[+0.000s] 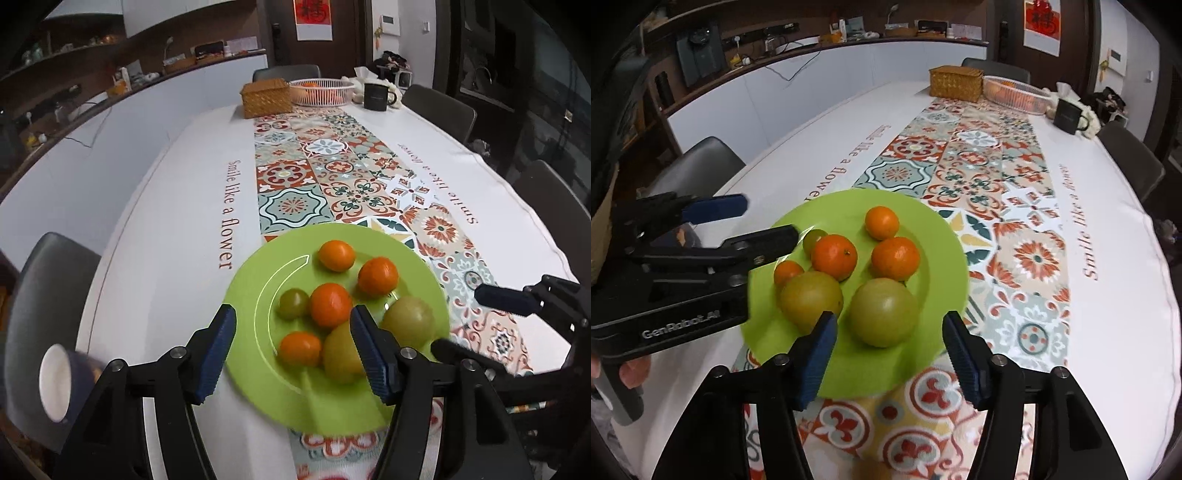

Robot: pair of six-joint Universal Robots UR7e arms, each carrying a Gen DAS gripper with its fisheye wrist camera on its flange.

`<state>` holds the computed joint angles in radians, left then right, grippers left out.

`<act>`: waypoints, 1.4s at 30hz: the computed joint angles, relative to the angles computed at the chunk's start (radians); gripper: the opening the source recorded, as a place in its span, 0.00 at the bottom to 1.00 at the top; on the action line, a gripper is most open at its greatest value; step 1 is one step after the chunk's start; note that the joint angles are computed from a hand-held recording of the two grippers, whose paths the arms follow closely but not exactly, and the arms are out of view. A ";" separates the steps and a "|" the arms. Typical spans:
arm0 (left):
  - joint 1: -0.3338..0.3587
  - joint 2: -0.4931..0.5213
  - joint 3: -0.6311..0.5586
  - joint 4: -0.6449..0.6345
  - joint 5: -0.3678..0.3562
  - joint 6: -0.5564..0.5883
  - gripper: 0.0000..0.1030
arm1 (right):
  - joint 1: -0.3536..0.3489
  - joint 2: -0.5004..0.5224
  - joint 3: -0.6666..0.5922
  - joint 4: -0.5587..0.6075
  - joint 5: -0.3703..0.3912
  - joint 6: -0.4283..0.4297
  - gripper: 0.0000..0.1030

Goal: Organize fruits
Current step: 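Withdraw both open tools from the plate toward the brown fruits, then grasp a small brown round fruit with the left tool while the right tool grasps another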

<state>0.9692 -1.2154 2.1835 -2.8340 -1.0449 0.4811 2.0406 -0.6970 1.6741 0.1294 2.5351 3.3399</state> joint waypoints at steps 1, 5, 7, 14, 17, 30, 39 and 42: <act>-0.004 -0.019 0.013 -0.001 0.001 -0.004 0.63 | 0.009 -0.001 0.003 0.001 0.009 0.005 0.60; -0.033 -0.103 0.073 -0.015 0.009 -0.024 0.67 | 0.062 -0.012 0.018 0.006 0.048 0.035 0.60; -0.049 -0.148 0.099 -0.007 0.010 -0.039 0.68 | 0.091 -0.019 0.027 0.008 0.065 0.050 0.60; -0.114 -0.284 0.187 0.005 0.035 -0.071 0.71 | 0.170 -0.036 0.051 0.016 0.103 0.068 0.60; -0.133 -0.334 0.212 0.036 0.038 -0.106 0.72 | 0.199 -0.037 0.058 0.024 0.119 0.078 0.60; -0.190 -0.502 0.332 0.192 0.076 -0.257 0.74 | 0.234 -0.033 0.100 0.076 0.082 0.078 0.60; -0.167 -0.509 0.397 0.239 0.062 -0.293 0.74 | 0.205 0.008 0.121 0.127 0.036 0.067 0.60; -0.164 -0.504 0.412 0.237 0.056 -0.290 0.74 | 0.189 0.019 0.129 0.130 0.010 0.052 0.60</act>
